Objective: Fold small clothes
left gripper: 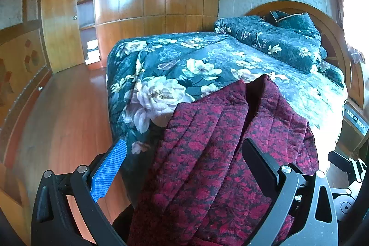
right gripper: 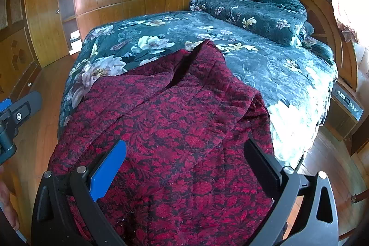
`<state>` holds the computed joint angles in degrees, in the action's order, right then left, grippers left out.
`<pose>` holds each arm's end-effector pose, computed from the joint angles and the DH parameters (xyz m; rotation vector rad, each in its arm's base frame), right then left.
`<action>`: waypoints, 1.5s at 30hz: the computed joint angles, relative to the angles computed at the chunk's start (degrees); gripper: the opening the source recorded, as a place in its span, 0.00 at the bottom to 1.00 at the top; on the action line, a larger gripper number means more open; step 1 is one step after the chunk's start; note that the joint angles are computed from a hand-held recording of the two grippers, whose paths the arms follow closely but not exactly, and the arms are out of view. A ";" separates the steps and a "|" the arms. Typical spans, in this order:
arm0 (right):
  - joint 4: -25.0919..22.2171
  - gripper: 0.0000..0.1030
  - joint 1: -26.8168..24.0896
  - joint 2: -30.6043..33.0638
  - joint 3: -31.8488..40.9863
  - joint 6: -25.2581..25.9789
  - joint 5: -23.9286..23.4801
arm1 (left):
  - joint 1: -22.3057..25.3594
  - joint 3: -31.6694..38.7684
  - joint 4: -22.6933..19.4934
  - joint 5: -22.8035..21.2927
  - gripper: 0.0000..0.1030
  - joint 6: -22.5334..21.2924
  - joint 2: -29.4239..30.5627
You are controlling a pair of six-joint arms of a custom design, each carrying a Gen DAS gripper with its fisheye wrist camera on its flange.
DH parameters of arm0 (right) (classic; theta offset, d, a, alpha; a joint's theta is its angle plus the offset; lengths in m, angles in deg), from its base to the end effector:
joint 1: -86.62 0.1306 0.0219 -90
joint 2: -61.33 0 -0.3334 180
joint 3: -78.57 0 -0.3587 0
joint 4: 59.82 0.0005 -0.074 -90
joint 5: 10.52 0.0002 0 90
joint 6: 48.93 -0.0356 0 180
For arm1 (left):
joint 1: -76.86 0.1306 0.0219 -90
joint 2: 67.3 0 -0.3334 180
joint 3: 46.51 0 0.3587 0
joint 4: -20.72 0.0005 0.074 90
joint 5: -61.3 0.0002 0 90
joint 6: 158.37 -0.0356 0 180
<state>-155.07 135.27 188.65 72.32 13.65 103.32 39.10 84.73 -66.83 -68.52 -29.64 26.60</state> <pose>0.3688 0.3965 0.5753 -0.2474 2.3219 0.1518 0.3255 -0.2239 0.6028 -0.3051 2.1840 0.1321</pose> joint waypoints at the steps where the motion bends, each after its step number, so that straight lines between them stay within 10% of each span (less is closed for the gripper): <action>1: 0.09 0.98 -0.06 -0.09 -0.22 0.02 -0.12 | 0.06 0.01 -0.12 0.17 0.96 -0.05 0.06; 11: 7.16 0.98 -2.32 -5.65 -11.33 0.44 -8.93 | 2.08 -2.79 1.40 4.27 0.96 -5.54 -1.10; 16: 23.12 0.94 -10.59 -16.62 -33.93 -10.50 -44.21 | 5.08 -7.69 3.01 12.41 0.96 -8.80 -4.52; 20: 29.50 0.74 -12.99 -18.72 -41.23 -16.00 -55.01 | 6.91 -13.72 6.99 21.20 0.96 -12.12 -8.41; 34: 29.00 0.59 -16.60 -16.57 -41.77 -15.42 -61.10 | 7.86 -19.20 6.34 29.28 0.71 -21.05 -6.91; 36: 26.97 0.52 -15.95 -14.06 -38.14 -12.54 -59.35 | 8.20 -19.57 7.05 30.01 0.54 -20.63 -6.92; 38: 23.44 0.20 -15.15 -11.40 -32.51 -9.04 -55.67 | 9.82 -19.59 8.40 34.11 0.39 -20.09 -8.02; 41: 22.53 0.14 -15.56 -10.50 -27.97 -5.09 -54.22 | 12.30 -19.36 8.97 39.43 0.14 -19.66 -8.69; 45: 20.41 0.13 -17.74 -9.33 -20.46 0.12 -51.74 | 15.16 -17.67 10.04 42.44 0.09 -17.45 -8.57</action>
<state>-134.66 117.54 179.33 51.86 13.78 51.58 54.26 67.06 -56.80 -26.08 -47.09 18.03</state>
